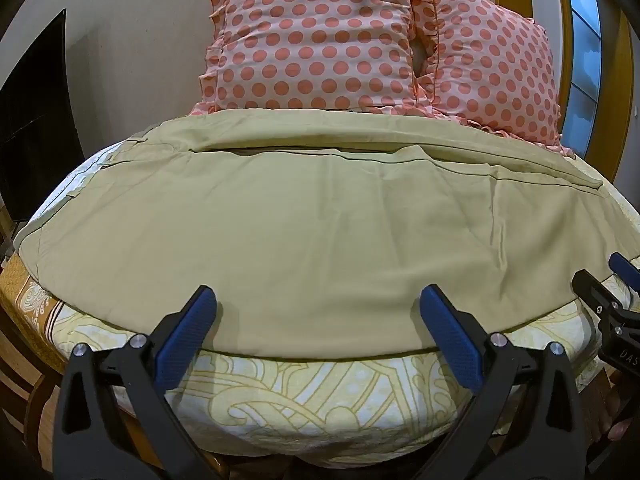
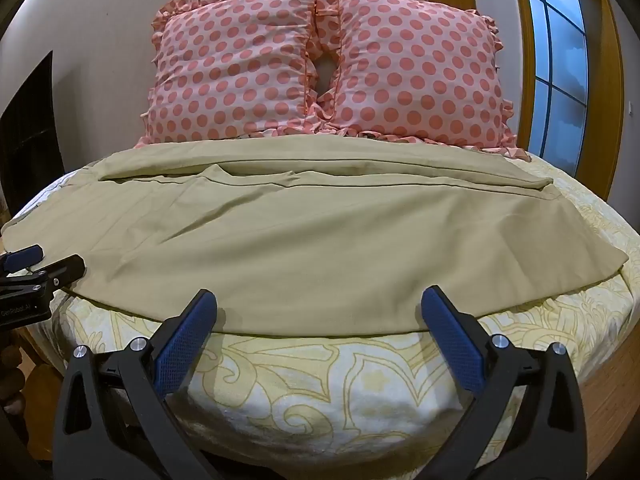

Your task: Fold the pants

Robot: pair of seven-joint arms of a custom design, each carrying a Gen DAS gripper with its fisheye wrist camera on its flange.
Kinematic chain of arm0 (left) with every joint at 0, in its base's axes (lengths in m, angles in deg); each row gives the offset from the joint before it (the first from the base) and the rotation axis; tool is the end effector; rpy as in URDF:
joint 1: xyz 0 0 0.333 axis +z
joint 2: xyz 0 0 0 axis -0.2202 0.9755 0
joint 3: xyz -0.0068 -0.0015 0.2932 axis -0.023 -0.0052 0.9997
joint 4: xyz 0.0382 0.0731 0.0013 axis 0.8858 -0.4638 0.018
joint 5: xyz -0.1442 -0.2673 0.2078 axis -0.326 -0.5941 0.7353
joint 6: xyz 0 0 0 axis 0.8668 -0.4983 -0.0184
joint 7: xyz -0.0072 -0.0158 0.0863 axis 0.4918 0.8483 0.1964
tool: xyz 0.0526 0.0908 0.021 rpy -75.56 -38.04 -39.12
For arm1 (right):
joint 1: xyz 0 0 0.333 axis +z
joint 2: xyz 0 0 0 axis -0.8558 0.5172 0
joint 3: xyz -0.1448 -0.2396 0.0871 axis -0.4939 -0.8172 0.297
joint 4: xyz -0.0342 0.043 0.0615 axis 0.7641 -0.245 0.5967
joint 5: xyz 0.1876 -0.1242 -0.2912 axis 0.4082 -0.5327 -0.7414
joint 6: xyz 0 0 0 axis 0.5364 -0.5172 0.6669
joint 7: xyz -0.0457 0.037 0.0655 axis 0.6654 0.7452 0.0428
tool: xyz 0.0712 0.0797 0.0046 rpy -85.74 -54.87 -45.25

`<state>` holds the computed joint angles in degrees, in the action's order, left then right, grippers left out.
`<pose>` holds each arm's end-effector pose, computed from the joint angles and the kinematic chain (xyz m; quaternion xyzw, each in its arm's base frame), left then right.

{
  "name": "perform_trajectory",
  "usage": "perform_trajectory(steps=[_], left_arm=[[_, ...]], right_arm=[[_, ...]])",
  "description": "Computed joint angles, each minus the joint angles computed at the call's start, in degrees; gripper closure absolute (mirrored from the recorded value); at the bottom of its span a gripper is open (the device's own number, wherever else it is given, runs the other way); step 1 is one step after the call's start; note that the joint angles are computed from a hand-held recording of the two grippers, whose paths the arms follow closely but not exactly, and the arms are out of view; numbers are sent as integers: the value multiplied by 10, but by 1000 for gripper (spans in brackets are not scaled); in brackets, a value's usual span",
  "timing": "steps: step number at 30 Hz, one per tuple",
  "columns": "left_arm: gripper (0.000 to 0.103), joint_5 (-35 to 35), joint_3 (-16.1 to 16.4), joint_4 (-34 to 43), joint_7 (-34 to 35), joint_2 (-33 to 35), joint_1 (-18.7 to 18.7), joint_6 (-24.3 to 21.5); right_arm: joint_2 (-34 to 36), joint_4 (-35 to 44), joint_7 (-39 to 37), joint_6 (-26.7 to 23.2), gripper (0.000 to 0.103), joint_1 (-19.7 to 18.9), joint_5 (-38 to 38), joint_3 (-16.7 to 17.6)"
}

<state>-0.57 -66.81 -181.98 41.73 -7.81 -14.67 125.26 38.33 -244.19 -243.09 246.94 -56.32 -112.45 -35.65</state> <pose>0.4717 -0.1616 0.4646 -0.5258 0.7263 -0.3509 0.2699 0.3532 0.0940 0.4431 -0.5281 0.6793 -0.3895 0.3285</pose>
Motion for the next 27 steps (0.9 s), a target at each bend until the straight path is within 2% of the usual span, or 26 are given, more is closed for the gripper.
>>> perform_trajectory(steps=[27], left_arm=[[2,0,1,0,0,0,-1,1]], right_arm=[[-1,0,13,-4,1,6,-14,-4]])
